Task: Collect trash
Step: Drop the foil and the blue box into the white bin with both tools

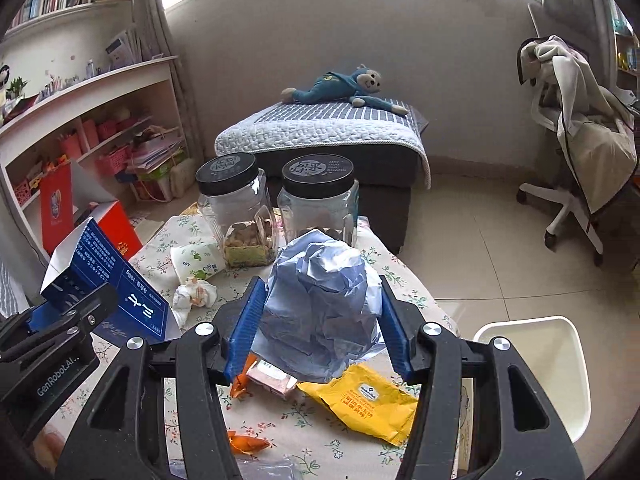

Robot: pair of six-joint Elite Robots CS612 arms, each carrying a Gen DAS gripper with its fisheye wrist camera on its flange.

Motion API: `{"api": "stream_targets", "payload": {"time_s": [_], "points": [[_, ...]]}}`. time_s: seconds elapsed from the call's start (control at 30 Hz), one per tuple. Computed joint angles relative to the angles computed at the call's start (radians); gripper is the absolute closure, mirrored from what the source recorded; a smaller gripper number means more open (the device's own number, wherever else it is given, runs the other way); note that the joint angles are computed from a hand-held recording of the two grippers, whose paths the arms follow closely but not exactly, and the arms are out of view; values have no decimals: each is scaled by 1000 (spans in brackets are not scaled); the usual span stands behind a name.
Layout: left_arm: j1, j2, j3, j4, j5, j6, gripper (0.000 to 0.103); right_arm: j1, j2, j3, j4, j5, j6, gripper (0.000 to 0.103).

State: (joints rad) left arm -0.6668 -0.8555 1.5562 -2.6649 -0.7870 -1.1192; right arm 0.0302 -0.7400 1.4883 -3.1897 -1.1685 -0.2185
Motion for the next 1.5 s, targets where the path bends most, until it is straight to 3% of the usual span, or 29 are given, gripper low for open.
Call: {"api": "stream_targets", "payload": {"time_s": [0.53,1.03,1.13,1.2,1.27,1.5], "points": [[-34,80,-120,-63,12,141,48,-73,-16,20,-49,-60,47,50],[-69,179,-278,-104,-62,316,48,-157,-18,-4,0,-156,183,49],[-76,201,-314,-115,-91,356,48,-172,-18,-7,1,-167,222,45],[-81,218,-343,-116,-106,386,48,-181,-20,-1,-27,-185,252,31],[-86,233,-368,-119,-126,412,48,-188,-21,5,-63,-215,281,24],[-91,281,-448,-127,-241,464,48,-217,-23,17,-108,-285,360,13]]}}
